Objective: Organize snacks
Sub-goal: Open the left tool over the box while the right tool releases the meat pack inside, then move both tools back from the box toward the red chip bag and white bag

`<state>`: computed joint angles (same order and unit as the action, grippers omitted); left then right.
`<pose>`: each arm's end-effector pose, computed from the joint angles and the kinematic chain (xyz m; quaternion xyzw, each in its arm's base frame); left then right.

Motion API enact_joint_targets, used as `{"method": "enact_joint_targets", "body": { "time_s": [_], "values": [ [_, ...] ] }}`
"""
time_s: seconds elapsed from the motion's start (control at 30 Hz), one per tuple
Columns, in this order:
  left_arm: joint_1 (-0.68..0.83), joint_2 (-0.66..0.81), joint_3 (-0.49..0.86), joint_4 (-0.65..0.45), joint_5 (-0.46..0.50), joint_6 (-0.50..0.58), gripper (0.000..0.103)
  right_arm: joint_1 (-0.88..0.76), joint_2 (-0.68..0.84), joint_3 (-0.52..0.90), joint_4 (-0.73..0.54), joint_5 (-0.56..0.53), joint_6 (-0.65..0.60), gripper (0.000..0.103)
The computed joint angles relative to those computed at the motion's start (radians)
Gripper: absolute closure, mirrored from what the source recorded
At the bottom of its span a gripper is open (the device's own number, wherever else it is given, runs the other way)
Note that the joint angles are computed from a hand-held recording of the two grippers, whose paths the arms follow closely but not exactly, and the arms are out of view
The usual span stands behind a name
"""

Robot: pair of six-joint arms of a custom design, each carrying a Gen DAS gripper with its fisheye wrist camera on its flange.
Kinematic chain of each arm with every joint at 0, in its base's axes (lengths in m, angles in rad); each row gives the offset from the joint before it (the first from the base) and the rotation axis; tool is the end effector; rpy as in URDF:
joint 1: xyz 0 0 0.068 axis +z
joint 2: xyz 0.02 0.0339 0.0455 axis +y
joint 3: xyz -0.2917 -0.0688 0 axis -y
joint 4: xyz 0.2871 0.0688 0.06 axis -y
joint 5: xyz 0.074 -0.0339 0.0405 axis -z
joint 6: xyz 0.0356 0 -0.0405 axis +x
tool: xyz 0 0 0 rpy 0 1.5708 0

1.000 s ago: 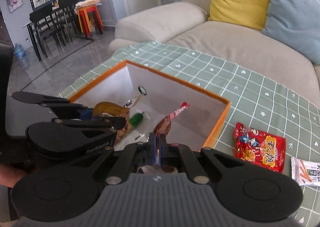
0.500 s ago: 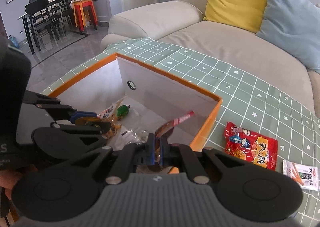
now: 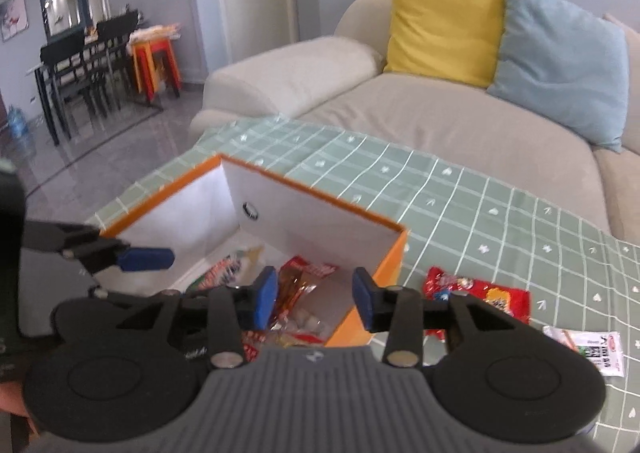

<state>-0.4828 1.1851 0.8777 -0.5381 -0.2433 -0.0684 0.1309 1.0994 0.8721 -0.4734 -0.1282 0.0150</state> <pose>0.2467 -0.1196 0.2729 0.1488 0.9171 0.0134 0.3697 0.2615 0.0390 0.2967 -0.0794 0.9019 0.0886 0.4152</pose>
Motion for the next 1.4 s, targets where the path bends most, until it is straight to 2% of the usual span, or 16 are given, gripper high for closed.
{"method": "enact_joint_targets", "body": {
  "time_s": [0.23, 0.33, 0.4, 0.67, 0.83, 1.0, 1.2, 1.4],
  "values": [
    [-0.02, -0.121, -0.063, 0.067, 0.038, -0.059, 0.029, -0.127, -0.146, -0.054, -0.017, -0.06, 0.017, 0.036],
    [-0.019, -0.16, -0.087, 0.109, 0.082, -0.097, 0.026, -0.206, -0.201, -0.067, -0.061, -0.091, -0.008, 0.031],
    [-0.032, -0.173, -0.101, 0.138, 0.08, -0.113, 0.026, -0.272, -0.248, -0.085, -0.089, -0.117, -0.047, 0.025],
    [-0.197, -0.204, -0.097, 0.176, 0.037, -0.127, 0.02, -0.605, -0.379, -0.157, -0.216, -0.275, -0.295, 0.017],
    [-0.338, -0.14, -0.054, 0.186, -0.013, -0.11, 0.018, -0.863, -0.39, -0.205, -0.26, -0.4, -0.437, 0.013],
    [-0.443, -0.029, -0.015, 0.21, -0.042, -0.123, 0.016, -1.016, -0.367, -0.253, -0.238, -0.443, -0.497, 0.008],
    [-0.511, 0.106, 0.025, 0.238, -0.073, -0.177, 0.016, -1.042, -0.294, -0.28, -0.156, -0.391, -0.484, 0.004],
    [-0.502, 0.236, 0.075, 0.24, -0.126, -0.267, 0.016, -1.037, -0.183, -0.284, -0.053, -0.348, -0.389, 0.004]
  ]
}}
